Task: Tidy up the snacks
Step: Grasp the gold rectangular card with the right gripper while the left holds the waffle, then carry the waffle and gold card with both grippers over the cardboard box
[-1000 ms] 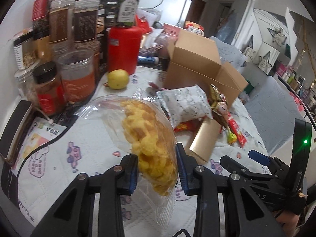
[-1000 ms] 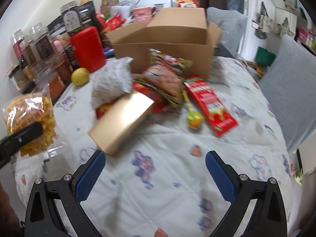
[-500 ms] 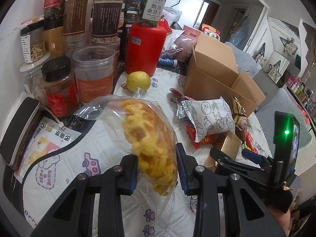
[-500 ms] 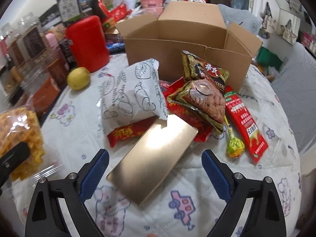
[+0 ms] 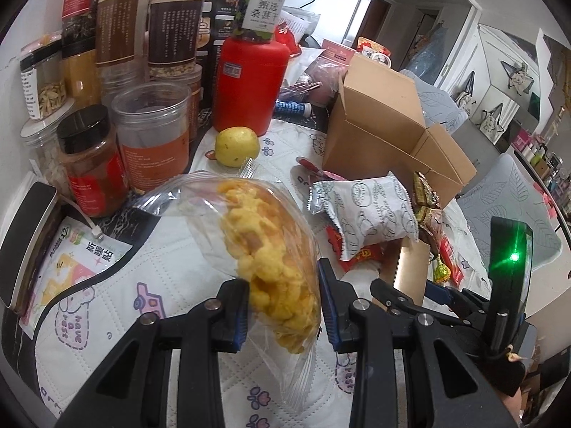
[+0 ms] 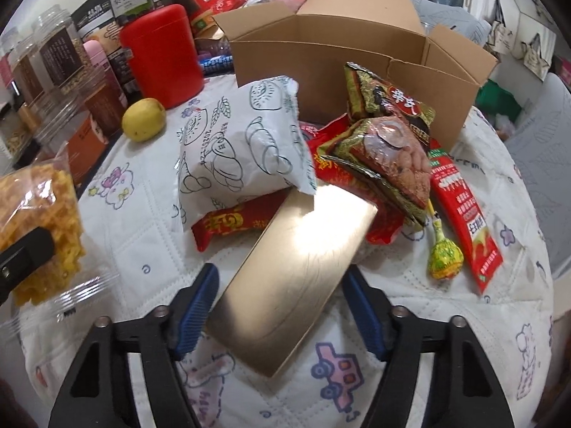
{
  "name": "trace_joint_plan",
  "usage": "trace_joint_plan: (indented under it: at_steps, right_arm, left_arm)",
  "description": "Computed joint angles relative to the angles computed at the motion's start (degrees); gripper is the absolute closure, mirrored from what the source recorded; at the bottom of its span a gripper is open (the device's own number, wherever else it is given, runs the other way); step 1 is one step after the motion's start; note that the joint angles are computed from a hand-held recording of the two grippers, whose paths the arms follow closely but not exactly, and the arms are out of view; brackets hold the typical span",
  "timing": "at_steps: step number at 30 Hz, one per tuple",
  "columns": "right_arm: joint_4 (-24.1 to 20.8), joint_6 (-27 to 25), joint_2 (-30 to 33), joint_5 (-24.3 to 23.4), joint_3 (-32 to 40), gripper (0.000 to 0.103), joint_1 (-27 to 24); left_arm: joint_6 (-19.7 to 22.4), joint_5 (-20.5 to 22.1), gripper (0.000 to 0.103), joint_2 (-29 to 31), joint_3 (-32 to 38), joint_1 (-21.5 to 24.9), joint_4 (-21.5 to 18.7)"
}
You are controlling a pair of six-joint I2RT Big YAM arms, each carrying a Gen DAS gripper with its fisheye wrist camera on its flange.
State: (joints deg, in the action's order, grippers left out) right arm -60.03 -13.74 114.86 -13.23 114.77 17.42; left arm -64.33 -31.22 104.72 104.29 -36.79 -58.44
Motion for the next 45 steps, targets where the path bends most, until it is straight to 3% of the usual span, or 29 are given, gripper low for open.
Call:
trace_joint_plan:
  at_steps: [2,7,17,24,33,45]
  right_arm:
    - [-0.02,-0.56,-0.85,-0.45,-0.95,0.05,-0.38]
    - [-0.92,-1.66,-2.16,-2.22,-2.27,0.058,-1.81]
    - [-1.21,-6.75,-5.67,-1.48,-6.64,0.058,-4.49]
    - [-0.42,-6.16,-4.43,-0.55,-6.58,0.056,-4.33]
    - [-2.12,-7.34,-3.72,-6.3,-5.16,0.06,-5.58]
    - [-2.55,-9.59,-4.75,-11.88,-2.56,0.06,-7.02]
  left_arm:
    - [0.25,0.25,0.07,0.19,0.22,-0.13,0.12]
    - [1.23,1.28,0.07,0.78,0.85,-0.45,0.7]
    - [5.11,3.22,0.07,3.27,4.58,-1.29,1.15]
    - [5.94,3.19,0.07,4.47,6.62,-1.7,-0.18]
    - [5.57,1.98,0.07,5.21,8.3,-1.72,-1.63]
    - [9.78,0.8,0.07,7.68,13.63,-1.61,-1.48]
